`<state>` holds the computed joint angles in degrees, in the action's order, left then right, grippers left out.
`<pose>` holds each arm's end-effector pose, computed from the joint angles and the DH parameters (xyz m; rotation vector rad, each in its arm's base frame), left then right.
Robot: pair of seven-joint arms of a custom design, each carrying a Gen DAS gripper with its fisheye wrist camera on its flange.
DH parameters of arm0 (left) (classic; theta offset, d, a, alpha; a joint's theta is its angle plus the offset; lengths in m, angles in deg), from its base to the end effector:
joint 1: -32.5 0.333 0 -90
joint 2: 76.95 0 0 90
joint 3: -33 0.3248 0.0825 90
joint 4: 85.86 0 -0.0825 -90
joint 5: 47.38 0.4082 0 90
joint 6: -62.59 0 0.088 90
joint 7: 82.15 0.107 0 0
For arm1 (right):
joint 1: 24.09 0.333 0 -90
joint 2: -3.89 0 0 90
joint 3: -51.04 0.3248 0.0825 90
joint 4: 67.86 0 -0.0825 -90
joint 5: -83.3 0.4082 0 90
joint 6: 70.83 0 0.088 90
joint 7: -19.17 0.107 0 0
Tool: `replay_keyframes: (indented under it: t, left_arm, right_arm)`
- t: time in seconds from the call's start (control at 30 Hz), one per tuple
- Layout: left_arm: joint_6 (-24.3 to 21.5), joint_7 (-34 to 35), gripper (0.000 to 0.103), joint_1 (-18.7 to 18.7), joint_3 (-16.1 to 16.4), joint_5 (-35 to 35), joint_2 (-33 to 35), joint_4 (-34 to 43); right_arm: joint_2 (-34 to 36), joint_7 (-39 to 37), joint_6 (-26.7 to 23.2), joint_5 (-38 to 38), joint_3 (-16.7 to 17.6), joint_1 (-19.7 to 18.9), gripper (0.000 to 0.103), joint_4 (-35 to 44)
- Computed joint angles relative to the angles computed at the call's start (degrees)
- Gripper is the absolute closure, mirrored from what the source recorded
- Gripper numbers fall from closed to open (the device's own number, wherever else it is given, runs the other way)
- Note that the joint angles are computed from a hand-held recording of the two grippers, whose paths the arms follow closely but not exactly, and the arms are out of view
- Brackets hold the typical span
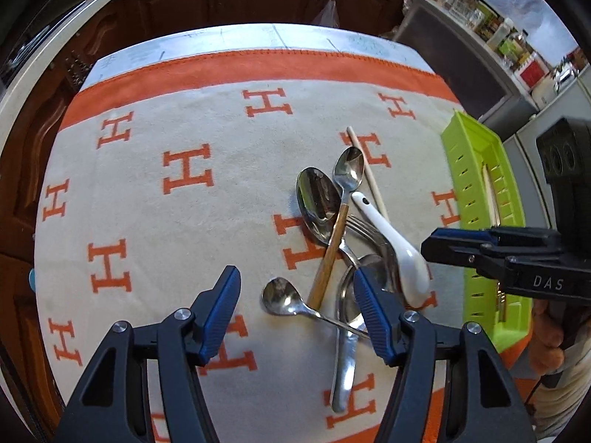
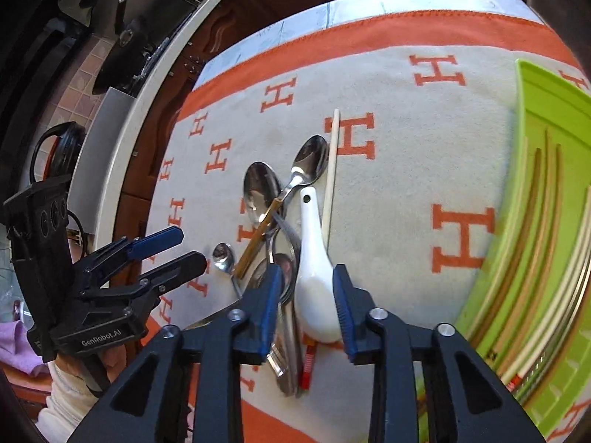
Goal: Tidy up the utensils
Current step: 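Move both open tools back over the remaining spoons, then grasp the white ceramic spoon with the right tool while the left tool grasps a wooden-handled spoon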
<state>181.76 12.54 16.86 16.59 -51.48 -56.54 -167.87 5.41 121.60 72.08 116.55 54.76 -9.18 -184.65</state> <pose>0.6246 -0.3574 0.5335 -1.4570 2.7081 -0.5368 0.5826 0.1929 0.4731 -1.5304 2.0430 0.2392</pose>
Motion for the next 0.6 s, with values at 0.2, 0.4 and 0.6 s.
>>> replay_keyframes:
  t: [0.2, 0.4, 0.6]
  left_arm:
    - [-4.5, 0.4, 0.073, -0.9, -0.2, 0.7, 5.8, 6.1]
    - [-5.3, 0.9, 0.074, -1.1, -0.4, 0.4, 8.2, 8.8]
    - [-6.4, 1.7, 0.074, -2.0, -0.4, 1.5, 9.3, 10.5]
  right_arm:
    - [5.5, -5.4, -2.1, 2.7, 0.1, -1.0, 0.072, 4.2]
    - [9.4, -8.9, -4.5, 3.0, 0.5, -1.9, 0.073, 8.0]
    - [9.8, -5.5, -6.3, -3.2, 0.2, -0.7, 0.081, 9.9]
